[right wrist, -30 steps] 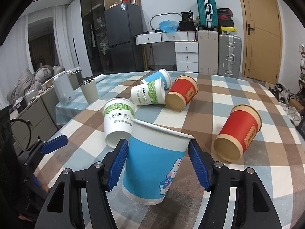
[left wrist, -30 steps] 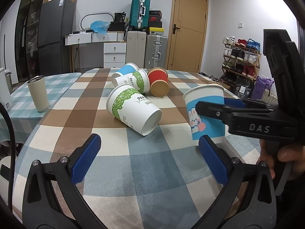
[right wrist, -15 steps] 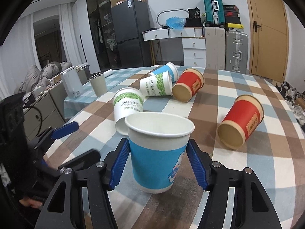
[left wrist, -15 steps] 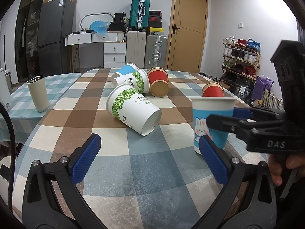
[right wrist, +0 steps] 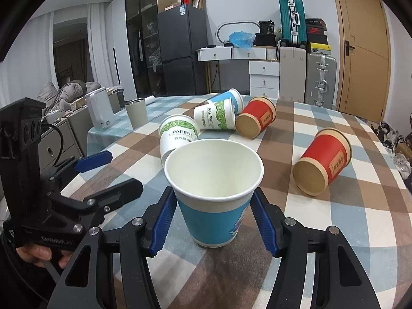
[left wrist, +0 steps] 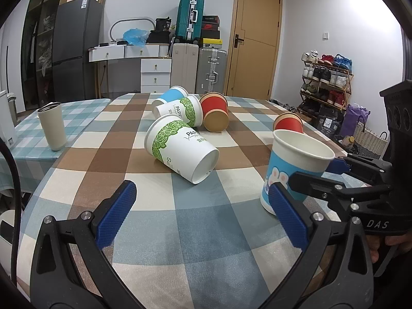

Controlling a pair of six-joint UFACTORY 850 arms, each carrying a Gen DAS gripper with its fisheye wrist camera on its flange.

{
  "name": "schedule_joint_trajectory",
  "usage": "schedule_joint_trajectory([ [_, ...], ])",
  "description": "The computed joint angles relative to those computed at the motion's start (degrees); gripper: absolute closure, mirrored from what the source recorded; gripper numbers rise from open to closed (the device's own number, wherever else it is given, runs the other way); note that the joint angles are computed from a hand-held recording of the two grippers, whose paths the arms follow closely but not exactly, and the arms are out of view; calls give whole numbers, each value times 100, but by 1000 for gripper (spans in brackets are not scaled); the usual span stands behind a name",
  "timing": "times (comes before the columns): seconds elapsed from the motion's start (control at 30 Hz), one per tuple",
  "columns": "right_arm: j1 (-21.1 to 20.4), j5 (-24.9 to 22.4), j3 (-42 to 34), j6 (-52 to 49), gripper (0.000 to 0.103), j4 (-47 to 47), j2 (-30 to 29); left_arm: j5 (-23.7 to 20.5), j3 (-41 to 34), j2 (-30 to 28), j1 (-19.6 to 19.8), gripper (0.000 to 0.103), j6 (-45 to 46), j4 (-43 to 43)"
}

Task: Flip cup upright

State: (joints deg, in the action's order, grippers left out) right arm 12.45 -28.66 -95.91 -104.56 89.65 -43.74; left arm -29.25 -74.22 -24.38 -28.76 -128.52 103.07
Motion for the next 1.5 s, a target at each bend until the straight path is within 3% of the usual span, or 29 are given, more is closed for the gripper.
schedule_joint_trajectory([
  [0.33,31,60,-133,172,38,-281,-92,-6,4,5,-1,1,15,-14],
  [0.5,-98,-243,-151,185,24,-248,-112,-8,12,5,-1,1,-78,82],
  [0.57,-192,-471,-64,-5,9,-50,-68,-28,12,7,-6,1,-100,95],
  [0.73,-386,-874,83,-331,0,280,2,-11,-9,-3,-36,1,-236,199],
  [1.03,-619,-1482,361,-1163,0,1084,84,-65,-59,-74,-126,1,-377,450],
  [1.5,-677,-1710,401,-1338,0,1251,42,-214,13,-66,-195,1,-625,772],
])
